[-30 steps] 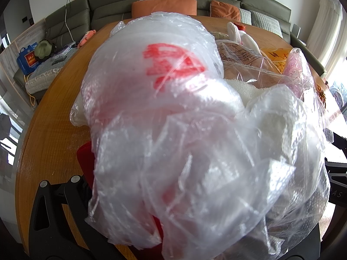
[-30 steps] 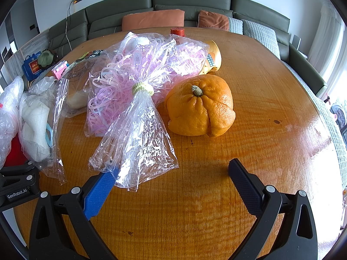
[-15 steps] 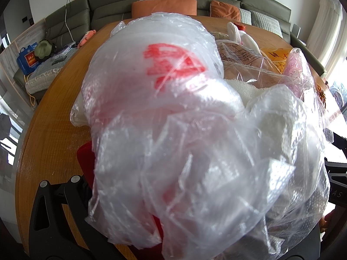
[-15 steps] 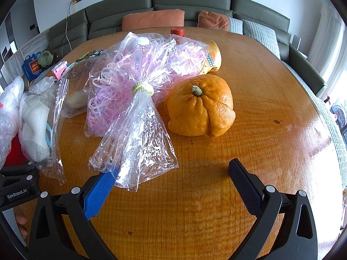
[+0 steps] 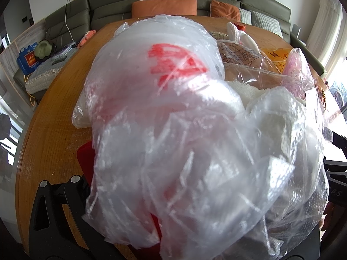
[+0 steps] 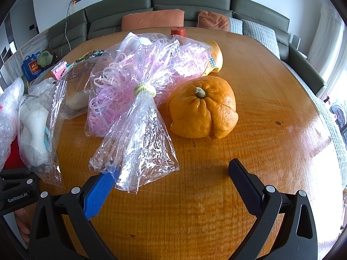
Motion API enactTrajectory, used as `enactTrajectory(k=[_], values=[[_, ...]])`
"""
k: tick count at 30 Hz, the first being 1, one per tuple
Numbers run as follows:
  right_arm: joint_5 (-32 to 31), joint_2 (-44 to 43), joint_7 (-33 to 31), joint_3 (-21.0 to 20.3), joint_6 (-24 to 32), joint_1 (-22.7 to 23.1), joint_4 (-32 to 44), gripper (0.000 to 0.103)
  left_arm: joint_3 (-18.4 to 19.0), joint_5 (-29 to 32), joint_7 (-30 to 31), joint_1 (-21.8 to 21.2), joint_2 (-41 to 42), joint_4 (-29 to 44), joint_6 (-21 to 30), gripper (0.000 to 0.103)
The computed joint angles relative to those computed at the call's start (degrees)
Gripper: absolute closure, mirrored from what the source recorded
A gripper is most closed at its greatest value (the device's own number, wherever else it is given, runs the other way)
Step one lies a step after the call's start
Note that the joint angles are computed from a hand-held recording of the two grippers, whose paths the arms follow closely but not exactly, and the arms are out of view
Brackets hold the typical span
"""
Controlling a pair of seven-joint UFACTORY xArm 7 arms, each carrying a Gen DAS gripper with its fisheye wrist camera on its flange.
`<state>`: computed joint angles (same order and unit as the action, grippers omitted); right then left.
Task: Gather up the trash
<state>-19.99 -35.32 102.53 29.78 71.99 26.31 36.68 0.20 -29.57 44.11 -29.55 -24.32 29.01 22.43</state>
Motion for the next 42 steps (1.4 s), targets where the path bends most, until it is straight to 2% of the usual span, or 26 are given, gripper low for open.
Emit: enactTrajectory(k=[21,30,36,40,42], values=[[0.07,-0.55,-0.38,-0.22,-0.11,-0.10,-0.35,0.002,0.01,-0.14,0.27,0.02,-0.07,-0.03,0.11,0.005],[0.32,-1.04,-1.08,-0.34,-0.44,0.24,-0.70,0.003,2.20,-2.04,6.14,-0.09,0.51,1.03,2.20,0.005],[0.09,-1.96,-2.93,0.28,1.60,0.46,1.05,0.003,0.76,0.03,4.84,2.96,-0.57,2.32,7.77,0.005],[-0.31,-2.86,-5.90,0.70,3.31,0.68,3.71,0.003,2.25,-1.41,6.36,4.09,-2.96,3.00,11.83,0.005],[-0.39,-3.41,-7.13,1.04,4.00,0.47,5.04,0.003,2.73,-1.09,6.24,5.26,-3.74,4.10,15.68,0.005]])
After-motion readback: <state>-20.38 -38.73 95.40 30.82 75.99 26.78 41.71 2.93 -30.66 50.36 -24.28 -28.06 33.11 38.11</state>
